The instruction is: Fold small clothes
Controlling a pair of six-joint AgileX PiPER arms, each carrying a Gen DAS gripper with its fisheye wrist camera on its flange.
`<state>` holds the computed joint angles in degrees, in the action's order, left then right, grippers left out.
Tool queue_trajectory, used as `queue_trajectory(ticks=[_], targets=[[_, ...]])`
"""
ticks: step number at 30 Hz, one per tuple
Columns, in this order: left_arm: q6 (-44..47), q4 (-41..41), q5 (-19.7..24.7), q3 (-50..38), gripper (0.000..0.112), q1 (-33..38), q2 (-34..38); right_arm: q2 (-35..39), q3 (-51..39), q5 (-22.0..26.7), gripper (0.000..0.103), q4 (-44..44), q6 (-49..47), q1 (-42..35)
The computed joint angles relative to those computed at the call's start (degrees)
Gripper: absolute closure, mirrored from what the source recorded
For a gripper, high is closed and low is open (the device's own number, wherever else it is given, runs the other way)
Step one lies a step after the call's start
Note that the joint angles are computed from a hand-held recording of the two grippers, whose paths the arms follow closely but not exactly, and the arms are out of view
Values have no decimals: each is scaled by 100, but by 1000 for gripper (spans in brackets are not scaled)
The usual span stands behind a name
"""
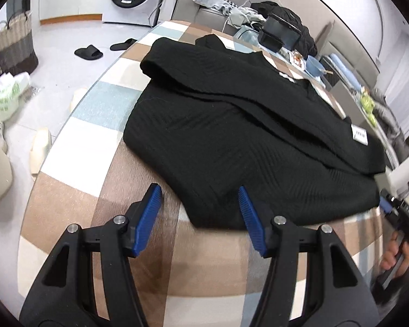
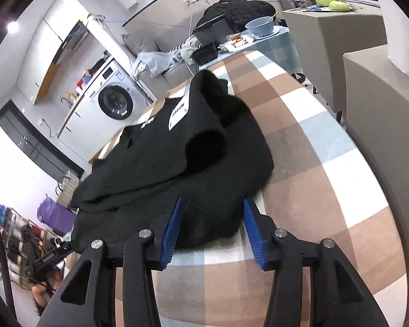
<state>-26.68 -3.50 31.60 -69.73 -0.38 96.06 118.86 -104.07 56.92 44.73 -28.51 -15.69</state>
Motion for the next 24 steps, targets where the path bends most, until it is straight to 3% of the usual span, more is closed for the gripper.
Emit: queue_trajectory(ticks=[7,9,10,12,17,21,24], targets=[[555,-989,-376,-275,58,205,373,481,-595,295,57,166,289,-19],[461,-990,-577,-304,74,198,454,571,-718,215,57,51,388,85],[299,-853,-664,-330,79,182,506,585,-748,138,57,-85,498,155],[-33,-476,-727,-368,96,132,556,550,-722,-72,70,-379,606,304],[-370,95,-818,-157,101,-16,421,204,-88,-646,80,-421,164,471],[-1121,1022,-714,187,102,-254,86,4,262,-536,81,-282,-71,393],[-1080,1025,-653,587,102,-259,-300,-330,766,-388,81,-135,-443,256]])
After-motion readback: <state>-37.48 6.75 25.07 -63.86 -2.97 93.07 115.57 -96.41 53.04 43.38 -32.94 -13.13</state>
